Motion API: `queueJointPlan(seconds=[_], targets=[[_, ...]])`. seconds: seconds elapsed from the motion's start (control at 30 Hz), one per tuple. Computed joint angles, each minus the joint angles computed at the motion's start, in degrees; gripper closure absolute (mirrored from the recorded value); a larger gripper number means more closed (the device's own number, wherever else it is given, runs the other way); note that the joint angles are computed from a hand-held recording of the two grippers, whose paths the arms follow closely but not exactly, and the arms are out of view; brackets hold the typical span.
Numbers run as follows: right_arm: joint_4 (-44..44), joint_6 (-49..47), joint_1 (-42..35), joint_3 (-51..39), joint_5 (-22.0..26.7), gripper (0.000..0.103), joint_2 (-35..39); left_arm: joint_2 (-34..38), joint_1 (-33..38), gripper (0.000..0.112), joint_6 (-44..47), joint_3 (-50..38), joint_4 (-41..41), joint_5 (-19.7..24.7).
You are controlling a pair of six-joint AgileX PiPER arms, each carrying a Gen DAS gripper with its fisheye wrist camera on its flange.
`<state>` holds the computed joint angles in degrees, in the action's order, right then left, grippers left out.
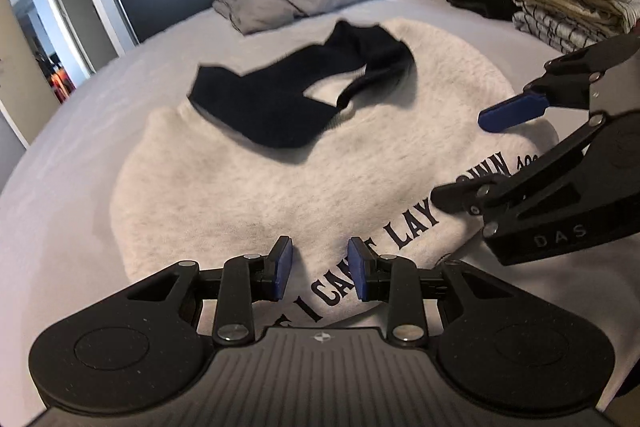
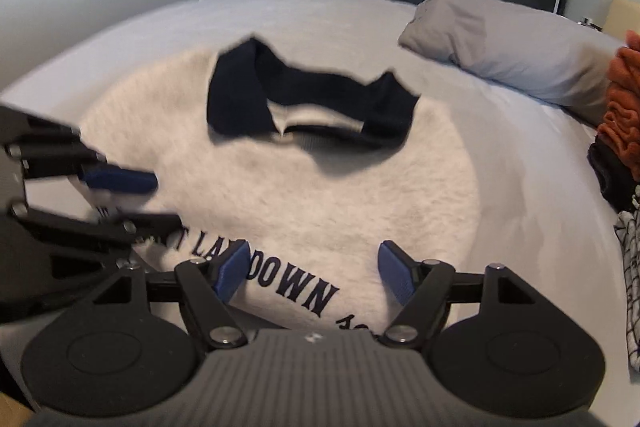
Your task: Fold clothes
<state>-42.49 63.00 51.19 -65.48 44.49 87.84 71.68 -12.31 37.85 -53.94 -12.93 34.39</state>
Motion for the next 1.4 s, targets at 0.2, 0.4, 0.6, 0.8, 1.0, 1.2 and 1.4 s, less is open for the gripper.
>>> queueJointPlan(seconds=[0.2,0.4,0.6,0.8,1.0,1.2,1.4], targets=[[1.59,-2.36,-0.54,-1.74,1.11,0.027,0.03,-1.69,0.72,0.084,3.82,-0.58,-2.11,1.26],[-8.85,6.30,-1.04,-1.82,1.77,0.033,-3.94,-2.37,7.75,0.075,13.82,-3.43,-14.48,-0.69],[-12.04,10.02,-9.27,-3.90,-4.38,0.063,-1.87,6.18,10.99,0.083,13.57,-11.05,-19.12,-5.28],[-3.82,4.58,-14.05,-11.44,-3.41,0.089,5.99,15.41,11.06,0.092,7.83,-17.55,-16.71,-4.50],[6.15,1.11,-18.49,-13.71,-5.27,0.090,10.18,22.55,11.40,0.092,1.60,-22.58,-13.23,-1.79],[10.95,-1.28,-20.83,-12.91,-8.59,0.090,11.66,25.98,11.67,0.092,-2.01,-26.42,-11.02,1.80],[11.81,-3.90,-20.69,-13.61,-7.59,0.086,10.34,23.31,11.25,0.085,-4.93,-25.37,-8.80,0.99]])
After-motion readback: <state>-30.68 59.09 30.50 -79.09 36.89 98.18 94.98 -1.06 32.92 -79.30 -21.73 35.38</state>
